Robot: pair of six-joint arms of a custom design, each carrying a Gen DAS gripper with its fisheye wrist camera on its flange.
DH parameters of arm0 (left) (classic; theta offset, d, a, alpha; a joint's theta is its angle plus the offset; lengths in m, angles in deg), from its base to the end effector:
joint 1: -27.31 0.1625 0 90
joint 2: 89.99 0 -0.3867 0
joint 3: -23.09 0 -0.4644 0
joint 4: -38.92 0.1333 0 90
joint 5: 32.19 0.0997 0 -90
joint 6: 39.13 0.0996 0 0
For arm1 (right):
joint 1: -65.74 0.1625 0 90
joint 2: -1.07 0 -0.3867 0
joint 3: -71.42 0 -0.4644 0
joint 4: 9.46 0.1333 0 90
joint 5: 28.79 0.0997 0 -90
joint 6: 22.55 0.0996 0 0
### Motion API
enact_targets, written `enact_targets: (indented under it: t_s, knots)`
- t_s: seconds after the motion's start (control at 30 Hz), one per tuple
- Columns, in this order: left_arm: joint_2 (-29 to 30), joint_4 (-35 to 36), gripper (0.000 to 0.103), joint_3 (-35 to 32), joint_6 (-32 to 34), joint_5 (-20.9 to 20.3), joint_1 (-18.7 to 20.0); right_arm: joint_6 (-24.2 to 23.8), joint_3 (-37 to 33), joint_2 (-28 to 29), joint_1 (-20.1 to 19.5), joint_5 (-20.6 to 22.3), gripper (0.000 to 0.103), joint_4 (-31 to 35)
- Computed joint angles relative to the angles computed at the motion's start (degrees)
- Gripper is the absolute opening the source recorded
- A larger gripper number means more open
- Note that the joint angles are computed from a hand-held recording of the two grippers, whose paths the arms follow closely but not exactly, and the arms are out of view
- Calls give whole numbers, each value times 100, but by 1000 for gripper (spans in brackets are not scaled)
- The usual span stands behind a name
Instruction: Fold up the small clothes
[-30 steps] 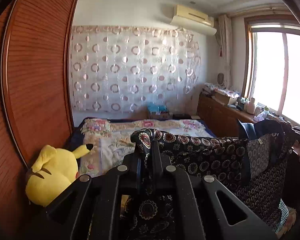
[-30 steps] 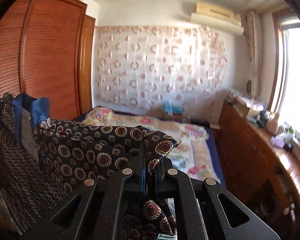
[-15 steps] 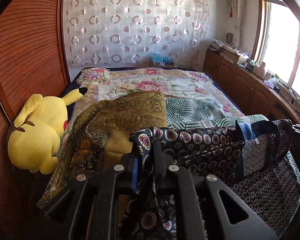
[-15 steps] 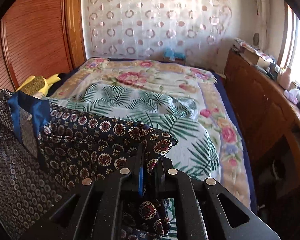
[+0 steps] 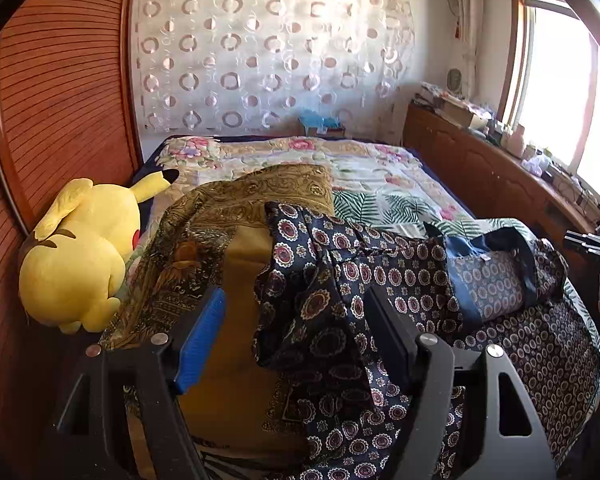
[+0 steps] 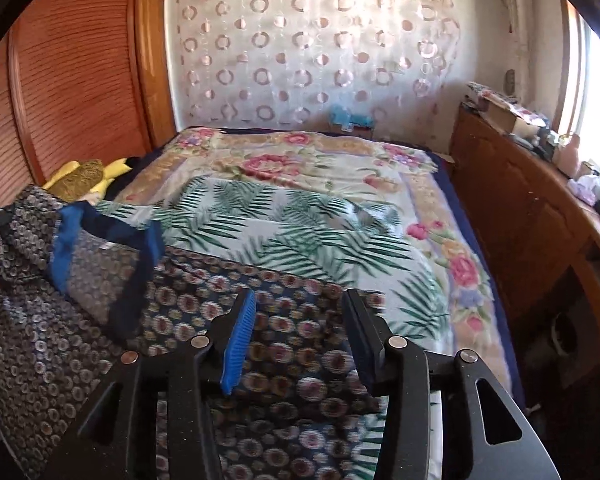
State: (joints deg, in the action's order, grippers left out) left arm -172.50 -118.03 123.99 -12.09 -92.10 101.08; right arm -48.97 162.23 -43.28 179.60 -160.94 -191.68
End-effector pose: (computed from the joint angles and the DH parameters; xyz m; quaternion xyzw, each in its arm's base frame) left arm 0.0022 -0.6481 0.4171 0.2253 0.8576 -0.3730 0.2730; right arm 0.3516 -0.6306 0.1161 0.2387 -0.8377 0.3553 0.3393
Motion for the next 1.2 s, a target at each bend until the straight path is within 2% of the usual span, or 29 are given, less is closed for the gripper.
enact_targets:
  t_s: [0.27,0.4,0.43,0.57,0.7,0.77,0.8,0.83,1.0,1.03,1.1,1.2]
  knots:
    - [-63,-137,72,124,148,-21,-57,295,-894,698,102,592,49,966]
    - [37,-149,72,61,32,129,-67,559,-1418,1010,134,847,49,1661]
    - [45,-102,72,47,5,91,-55,495,-1664,1129,31,873,49,1795]
    - [116,-102,72,31,4,175,-45,613,-2406,1583,-84,533,49,2325]
    - [134,-42,72,56,-62,185,-17,748,-2445,1624,-144,322,48,2548]
    - [151,-50,72,73,-45,204,-13,626,-2437,1577,-97,386,26,2562]
    - [158,-61,67,82,-40,201,-10,594,-2395,1544,-88,424,7,2542]
    - [163,-95,64,92,-33,206,-9,568,-2278,1467,-76,483,4,2443]
    - [124,-327,41,219,96,249,-25,124,-1314,921,-1,1046,4,1365]
    - [99,-366,39,264,117,267,-35,79,-1121,809,24,1099,3,1193]
    - [1,-488,26,393,203,236,-50,33,-712,570,45,1233,3,895]
    - [-161,-585,16,581,280,132,-57,39,-151,231,43,1391,3,585]
